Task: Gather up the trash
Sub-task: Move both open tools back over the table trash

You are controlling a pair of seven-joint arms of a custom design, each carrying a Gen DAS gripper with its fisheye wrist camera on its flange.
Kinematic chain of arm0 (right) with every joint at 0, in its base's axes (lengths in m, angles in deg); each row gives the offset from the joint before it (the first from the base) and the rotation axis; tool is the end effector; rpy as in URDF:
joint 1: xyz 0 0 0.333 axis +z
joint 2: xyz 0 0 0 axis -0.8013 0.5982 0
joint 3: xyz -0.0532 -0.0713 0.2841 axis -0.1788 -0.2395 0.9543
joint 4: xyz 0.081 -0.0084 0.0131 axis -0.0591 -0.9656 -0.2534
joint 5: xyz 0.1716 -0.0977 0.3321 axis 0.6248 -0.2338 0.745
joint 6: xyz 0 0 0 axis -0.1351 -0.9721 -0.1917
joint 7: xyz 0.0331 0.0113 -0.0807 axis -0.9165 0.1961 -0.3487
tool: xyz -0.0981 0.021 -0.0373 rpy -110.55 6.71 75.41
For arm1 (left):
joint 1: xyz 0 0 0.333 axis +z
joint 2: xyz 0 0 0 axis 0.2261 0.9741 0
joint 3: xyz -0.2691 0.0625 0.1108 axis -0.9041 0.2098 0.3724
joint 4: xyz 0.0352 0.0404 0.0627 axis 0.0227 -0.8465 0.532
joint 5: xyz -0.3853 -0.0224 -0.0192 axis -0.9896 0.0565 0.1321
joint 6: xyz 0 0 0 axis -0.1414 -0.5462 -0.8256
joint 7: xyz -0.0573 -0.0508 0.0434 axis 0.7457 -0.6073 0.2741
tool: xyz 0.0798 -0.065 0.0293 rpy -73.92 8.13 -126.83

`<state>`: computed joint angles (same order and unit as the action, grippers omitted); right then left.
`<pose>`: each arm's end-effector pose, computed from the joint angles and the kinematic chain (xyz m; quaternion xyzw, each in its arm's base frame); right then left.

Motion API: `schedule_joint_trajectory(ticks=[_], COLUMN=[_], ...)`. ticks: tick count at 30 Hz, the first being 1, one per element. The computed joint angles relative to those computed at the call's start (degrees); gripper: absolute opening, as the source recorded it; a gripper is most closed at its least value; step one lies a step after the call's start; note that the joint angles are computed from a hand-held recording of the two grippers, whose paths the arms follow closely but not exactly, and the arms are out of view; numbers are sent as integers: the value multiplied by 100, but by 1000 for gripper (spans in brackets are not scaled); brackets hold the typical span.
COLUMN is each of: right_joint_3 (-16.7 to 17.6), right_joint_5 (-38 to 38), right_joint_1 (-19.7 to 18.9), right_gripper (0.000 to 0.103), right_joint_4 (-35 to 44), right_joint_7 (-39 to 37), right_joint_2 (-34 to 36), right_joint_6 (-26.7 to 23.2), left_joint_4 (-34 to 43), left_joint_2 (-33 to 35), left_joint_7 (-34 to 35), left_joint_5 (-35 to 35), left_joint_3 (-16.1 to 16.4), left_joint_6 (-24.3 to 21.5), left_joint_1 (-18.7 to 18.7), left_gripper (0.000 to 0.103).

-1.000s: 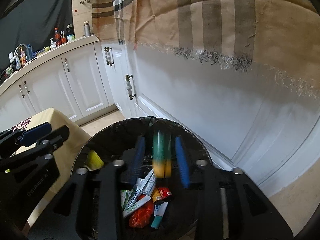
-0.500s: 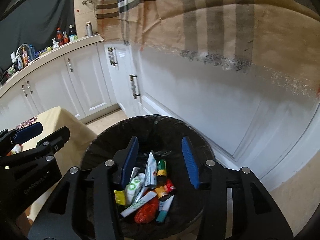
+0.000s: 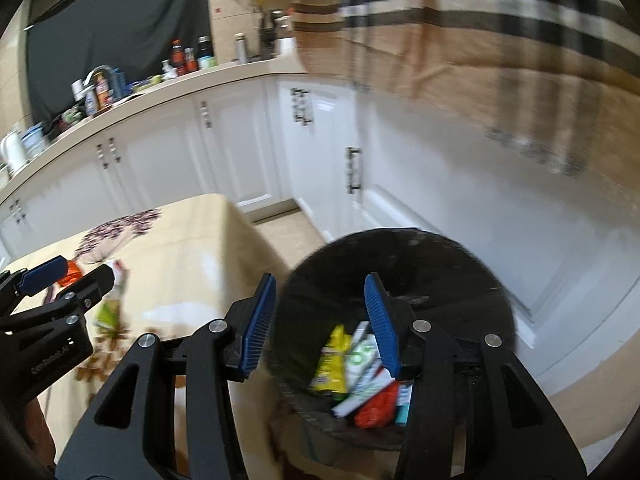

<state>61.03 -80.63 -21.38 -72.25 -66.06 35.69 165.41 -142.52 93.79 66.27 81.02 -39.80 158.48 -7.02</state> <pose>0.4713 0.3178 0.2501 -0.4566 0.7677 -0.3584 0.2715 0.5483 -0.2334 0.2736 -0.4505 0.7869 -0.3337 0.2578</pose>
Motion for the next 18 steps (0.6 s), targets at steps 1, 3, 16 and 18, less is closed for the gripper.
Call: schedule_joint_trajectory(ticks=[1, 3, 16, 18], right_joint_3=[22, 32, -288, -361], right_joint_5=[43, 50, 744, 959], right_joint_1=[17, 63, 522, 565], right_gripper=[45, 45, 45, 45], right_joint_4=[102, 349, 2136, 2393], right_joint_7=[-134, -319, -1984, -2259], right_joint_2=[53, 185, 1349, 1538], right_joint_6=[-8, 42, 675, 825], left_joint_4=[-57, -156, -317, -285], left_joint_2=[-37, -103, -144, -112], left_joint_7=[15, 16, 112, 116], left_joint_5=[-45, -79, -494, -552], left_joint_3=[75, 133, 544, 615], left_joint_6=[37, 64, 14, -6], left_joint_1=[-1, 105, 603, 666], left_gripper=[67, 67, 67, 67])
